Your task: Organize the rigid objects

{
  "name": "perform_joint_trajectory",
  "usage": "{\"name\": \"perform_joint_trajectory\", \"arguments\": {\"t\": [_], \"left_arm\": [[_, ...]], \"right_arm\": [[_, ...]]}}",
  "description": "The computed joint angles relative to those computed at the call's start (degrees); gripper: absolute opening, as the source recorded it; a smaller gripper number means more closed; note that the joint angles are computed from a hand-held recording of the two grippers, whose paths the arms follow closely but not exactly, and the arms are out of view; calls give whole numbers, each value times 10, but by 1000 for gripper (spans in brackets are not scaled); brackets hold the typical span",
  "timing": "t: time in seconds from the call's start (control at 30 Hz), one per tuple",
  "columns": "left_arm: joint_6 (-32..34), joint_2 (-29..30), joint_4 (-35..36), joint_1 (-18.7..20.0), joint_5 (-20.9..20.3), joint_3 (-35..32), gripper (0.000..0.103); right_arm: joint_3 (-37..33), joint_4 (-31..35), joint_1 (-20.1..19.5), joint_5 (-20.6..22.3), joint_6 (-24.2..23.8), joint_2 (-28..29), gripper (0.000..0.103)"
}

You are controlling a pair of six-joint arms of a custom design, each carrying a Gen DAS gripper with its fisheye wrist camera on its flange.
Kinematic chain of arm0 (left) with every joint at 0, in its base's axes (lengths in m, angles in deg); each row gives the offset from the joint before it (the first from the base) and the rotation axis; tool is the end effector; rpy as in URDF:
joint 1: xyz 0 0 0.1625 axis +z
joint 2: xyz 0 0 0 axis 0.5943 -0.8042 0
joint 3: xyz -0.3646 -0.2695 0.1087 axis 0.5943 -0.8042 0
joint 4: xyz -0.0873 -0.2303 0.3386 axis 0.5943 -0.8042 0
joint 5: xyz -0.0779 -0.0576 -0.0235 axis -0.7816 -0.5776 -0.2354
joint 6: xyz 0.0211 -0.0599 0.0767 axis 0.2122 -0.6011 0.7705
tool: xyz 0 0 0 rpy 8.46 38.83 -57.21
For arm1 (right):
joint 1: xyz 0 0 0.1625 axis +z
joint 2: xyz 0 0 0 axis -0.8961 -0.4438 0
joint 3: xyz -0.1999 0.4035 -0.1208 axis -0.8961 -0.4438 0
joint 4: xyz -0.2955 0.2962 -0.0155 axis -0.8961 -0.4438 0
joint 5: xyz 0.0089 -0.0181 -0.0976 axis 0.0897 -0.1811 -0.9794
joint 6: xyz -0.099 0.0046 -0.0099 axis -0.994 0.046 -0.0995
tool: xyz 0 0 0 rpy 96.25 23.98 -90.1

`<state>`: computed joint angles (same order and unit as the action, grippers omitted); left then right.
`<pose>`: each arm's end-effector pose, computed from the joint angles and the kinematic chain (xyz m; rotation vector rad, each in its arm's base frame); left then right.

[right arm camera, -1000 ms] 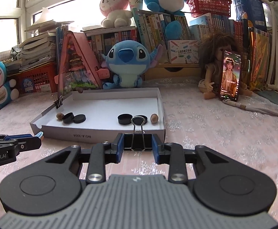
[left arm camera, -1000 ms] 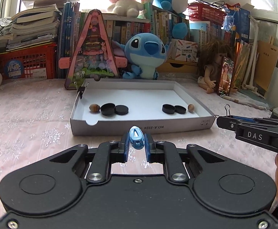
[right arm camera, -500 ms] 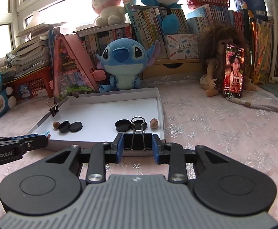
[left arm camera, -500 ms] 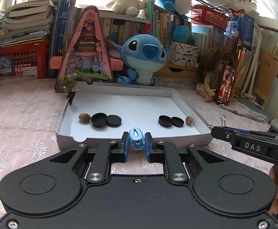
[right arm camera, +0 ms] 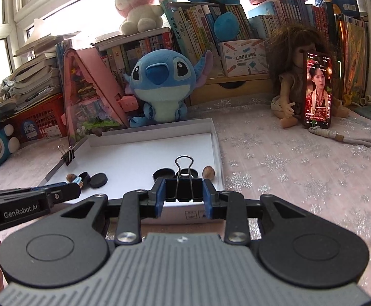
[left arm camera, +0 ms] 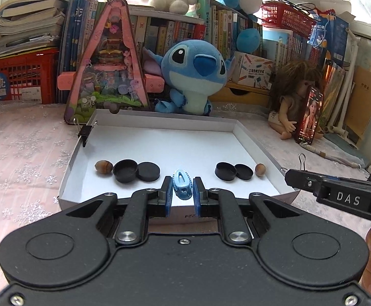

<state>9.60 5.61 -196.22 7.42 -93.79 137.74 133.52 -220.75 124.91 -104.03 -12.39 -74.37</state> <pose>-0.3002 -0.5775 -0.1568 0.5396 2.3292 -1.2020 -0.1293 -0.5686 0.2533 0.5566 -2.3278 1.2868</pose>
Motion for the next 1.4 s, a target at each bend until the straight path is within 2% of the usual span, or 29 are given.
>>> {"name": "perform_joint_trajectory", "arguments": {"t": [0.43, 0.8, 0.93, 1.27, 1.4], "left_arm": [[-22, -10, 91, 25, -27, -49, 15], [-52, -3, 176, 49, -54, -101, 15], [-57, 3, 183, 58, -63, -116, 15], [-29, 19, 189, 61, -48, -137, 15], [-39, 20, 189, 65, -47, -137, 16]], "right_arm": [[-65, 122, 40, -55, 21, -6, 35], [-125, 241, 58, -79, 86, 11, 35], [-140, 262, 64, -82, 105, 23, 36], [-168, 287, 77, -102, 126, 47, 36], [-175, 298, 77, -103, 135, 55, 36]]}}
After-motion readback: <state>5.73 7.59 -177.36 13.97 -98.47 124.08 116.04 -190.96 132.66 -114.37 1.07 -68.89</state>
